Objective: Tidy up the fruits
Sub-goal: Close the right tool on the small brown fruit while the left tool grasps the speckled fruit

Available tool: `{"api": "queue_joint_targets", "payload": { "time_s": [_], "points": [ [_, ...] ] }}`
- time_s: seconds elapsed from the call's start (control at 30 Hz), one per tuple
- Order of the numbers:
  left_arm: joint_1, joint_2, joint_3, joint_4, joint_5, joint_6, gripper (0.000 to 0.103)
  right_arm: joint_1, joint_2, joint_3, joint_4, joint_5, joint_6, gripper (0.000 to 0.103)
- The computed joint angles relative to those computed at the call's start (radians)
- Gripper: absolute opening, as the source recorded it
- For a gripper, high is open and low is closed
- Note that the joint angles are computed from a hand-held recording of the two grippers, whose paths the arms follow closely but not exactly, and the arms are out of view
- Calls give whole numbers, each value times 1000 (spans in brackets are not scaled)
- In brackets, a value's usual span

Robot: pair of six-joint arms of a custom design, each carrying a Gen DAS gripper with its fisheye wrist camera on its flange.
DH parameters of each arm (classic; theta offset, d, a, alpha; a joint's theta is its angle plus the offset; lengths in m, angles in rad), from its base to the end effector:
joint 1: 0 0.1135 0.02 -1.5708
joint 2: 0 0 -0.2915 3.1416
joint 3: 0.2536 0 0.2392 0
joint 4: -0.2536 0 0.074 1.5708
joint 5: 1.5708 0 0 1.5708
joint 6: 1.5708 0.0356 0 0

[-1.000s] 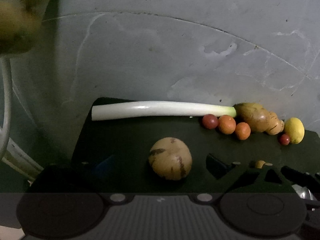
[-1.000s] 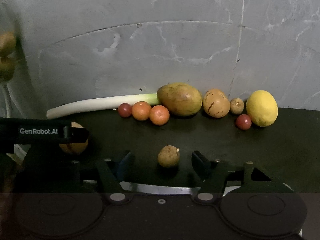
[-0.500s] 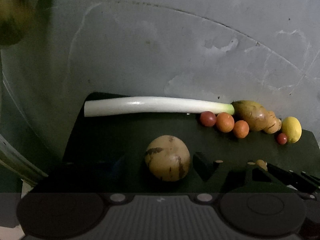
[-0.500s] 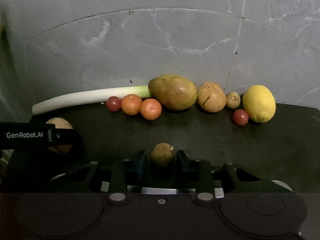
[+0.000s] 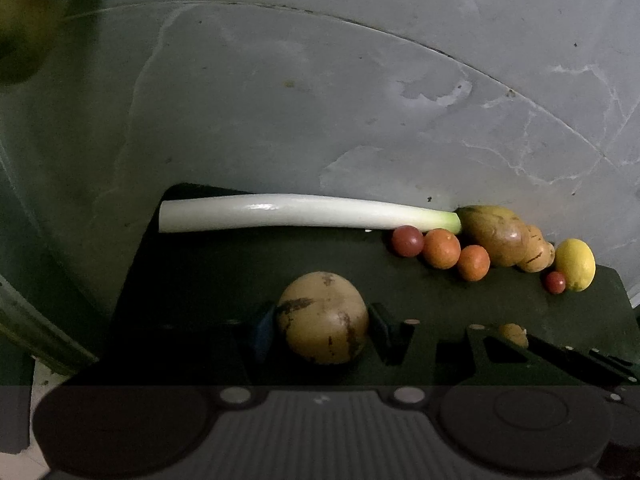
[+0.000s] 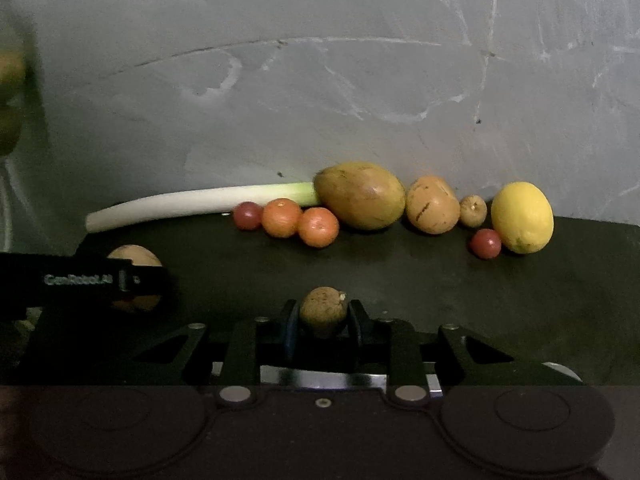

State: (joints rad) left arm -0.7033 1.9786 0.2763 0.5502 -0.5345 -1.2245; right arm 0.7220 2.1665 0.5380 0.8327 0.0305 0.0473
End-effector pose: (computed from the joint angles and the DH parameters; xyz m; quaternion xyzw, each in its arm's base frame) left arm 0.1698 -0.1202 0.0481 -0.2961 0.8974 -0.0173 0.3265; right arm 0.2310 0.2019 0.0419 -0.3010 0.8755 0.1287 0.3555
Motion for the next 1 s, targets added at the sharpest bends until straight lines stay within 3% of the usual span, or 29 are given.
{"api": "queue_joint_targets", "payload": {
  "time_s": [0.43, 1.0],
  "points": [
    [-114, -52, -15, -88, -62, -131, 53, 41, -71, -168, 146, -43, -82, 28],
    [-437, -172, 48, -428, -155, -398, 53, 113, -111, -446, 363, -109, -195, 28]
  ]
}}
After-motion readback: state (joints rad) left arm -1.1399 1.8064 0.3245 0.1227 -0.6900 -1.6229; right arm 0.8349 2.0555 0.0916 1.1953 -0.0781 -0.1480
